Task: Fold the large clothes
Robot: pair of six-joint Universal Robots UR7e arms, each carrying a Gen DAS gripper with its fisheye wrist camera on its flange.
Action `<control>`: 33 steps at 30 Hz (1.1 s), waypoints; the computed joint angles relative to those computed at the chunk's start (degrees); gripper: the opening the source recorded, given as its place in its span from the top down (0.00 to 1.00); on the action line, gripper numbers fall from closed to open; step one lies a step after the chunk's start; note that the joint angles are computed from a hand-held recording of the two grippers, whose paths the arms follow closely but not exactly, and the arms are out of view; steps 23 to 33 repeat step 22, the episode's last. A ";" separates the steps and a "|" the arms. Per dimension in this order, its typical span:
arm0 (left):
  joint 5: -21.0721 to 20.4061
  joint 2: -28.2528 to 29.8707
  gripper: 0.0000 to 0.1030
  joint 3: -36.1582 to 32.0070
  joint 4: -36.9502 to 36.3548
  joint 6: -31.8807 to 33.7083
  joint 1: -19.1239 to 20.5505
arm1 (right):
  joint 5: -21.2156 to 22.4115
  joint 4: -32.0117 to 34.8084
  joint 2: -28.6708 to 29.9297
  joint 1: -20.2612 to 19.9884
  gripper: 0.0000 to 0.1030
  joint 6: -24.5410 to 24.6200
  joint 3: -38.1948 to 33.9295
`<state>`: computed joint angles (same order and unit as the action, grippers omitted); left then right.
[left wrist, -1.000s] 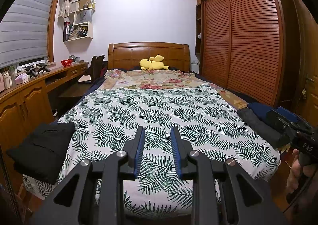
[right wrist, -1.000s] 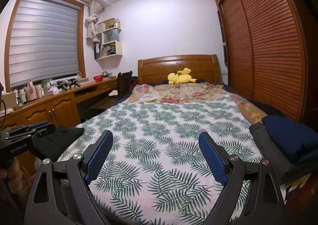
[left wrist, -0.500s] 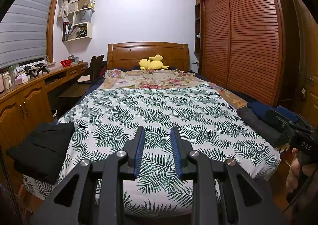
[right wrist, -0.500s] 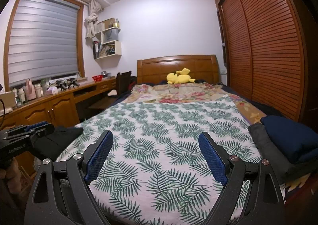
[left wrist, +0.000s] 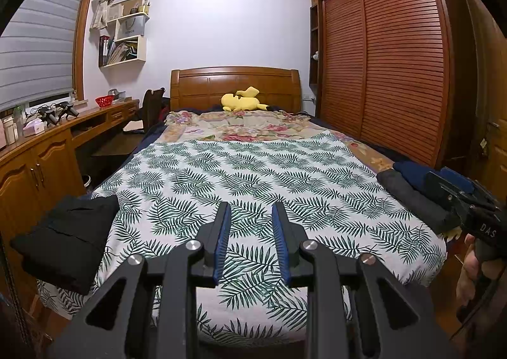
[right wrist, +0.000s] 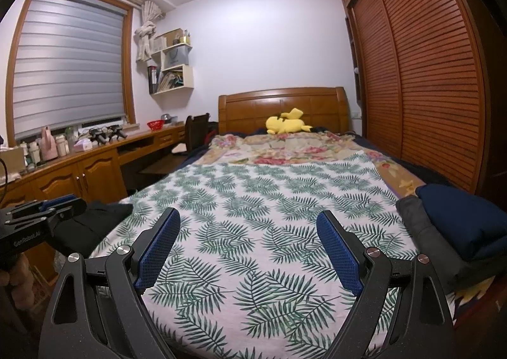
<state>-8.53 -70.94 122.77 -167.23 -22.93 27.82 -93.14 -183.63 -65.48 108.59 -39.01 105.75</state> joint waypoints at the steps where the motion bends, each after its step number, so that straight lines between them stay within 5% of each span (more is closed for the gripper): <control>1: -0.04 -0.02 0.75 -0.02 -0.02 0.06 0.03 | 0.05 0.06 -0.01 -0.02 0.13 0.06 -0.04; 33: -0.30 -0.32 0.75 -0.03 0.56 -0.23 0.06 | -0.06 -0.03 -0.03 -0.01 0.13 0.17 0.20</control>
